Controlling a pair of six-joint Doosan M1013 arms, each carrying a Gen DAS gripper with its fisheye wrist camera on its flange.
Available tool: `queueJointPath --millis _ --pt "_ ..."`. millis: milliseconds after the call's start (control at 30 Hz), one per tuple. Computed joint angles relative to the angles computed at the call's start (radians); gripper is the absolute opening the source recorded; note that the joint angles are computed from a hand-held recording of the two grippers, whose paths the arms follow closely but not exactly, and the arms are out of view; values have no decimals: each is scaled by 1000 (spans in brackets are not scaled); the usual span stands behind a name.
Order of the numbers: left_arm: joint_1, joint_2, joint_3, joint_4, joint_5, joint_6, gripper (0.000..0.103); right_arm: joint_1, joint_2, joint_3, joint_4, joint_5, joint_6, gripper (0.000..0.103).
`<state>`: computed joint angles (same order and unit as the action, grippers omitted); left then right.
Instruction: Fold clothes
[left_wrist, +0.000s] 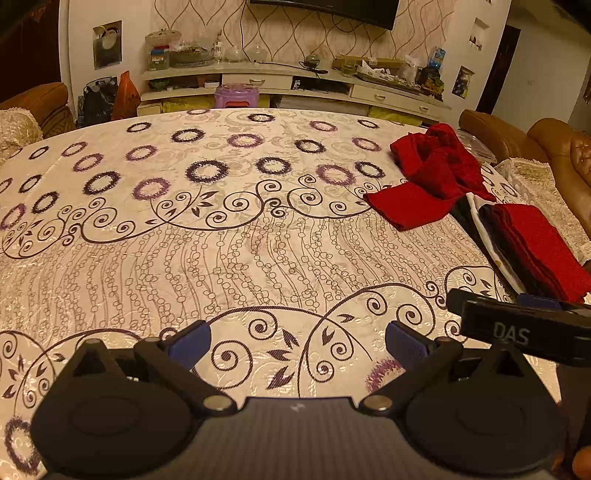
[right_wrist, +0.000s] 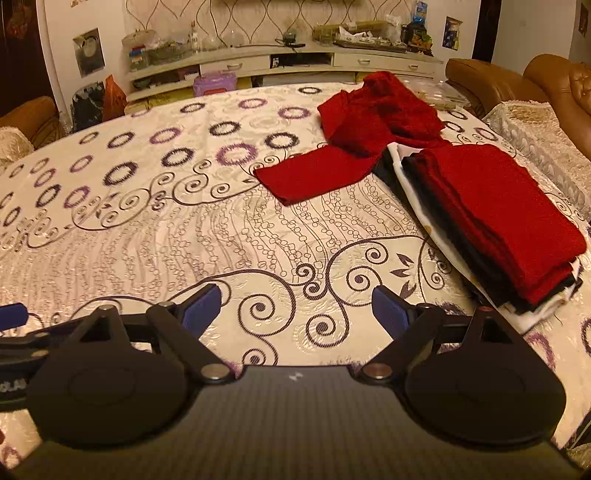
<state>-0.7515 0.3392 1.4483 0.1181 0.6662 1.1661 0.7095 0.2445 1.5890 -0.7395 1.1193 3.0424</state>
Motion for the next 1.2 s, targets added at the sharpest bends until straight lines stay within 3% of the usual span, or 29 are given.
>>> queueJointPath --millis 133,333,467,567,667,767,867,900,933,967,1000,1067,1200 --pt "2 16 -7 -6 -3 22 103 -39 7 11 39 -56 -32 96" --pt "18 25 6 -44 -12 62 103 -115 41 8 -27 -100 -63 96" --pt "34 24 23 -55 -19 69 103 -190 91 -45 -98 -85 -116 96" --pt "49 24 32 -82 -18 77 103 -238 156 -125 -133 -16 -183 96" --pt "64 20 47 -91 -21 80 103 -293 210 -200 -84 29 -208 96" --pt "74 13 63 -81 -20 74 103 -339 226 -217 -45 -10 -154 96" --pt "85 6 76 -88 -21 83 103 -370 259 -253 4 -9 -214 96" --pt "88 3 80 -86 -24 79 103 -376 269 -263 9 -4 -238 92" --pt "91 0 85 -83 -27 74 103 -380 270 -263 25 -9 -247 68" --pt "94 -2 89 -83 -29 70 103 -384 271 -264 41 -14 -257 24" --pt "98 -4 92 -89 -32 66 103 -388 272 -264 57 -19 -267 7" --pt "104 -7 98 -112 -39 77 103 -380 262 -257 57 -43 -267 6" --pt "117 -18 109 -156 -51 97 103 -316 202 -199 -25 -186 -293 6"
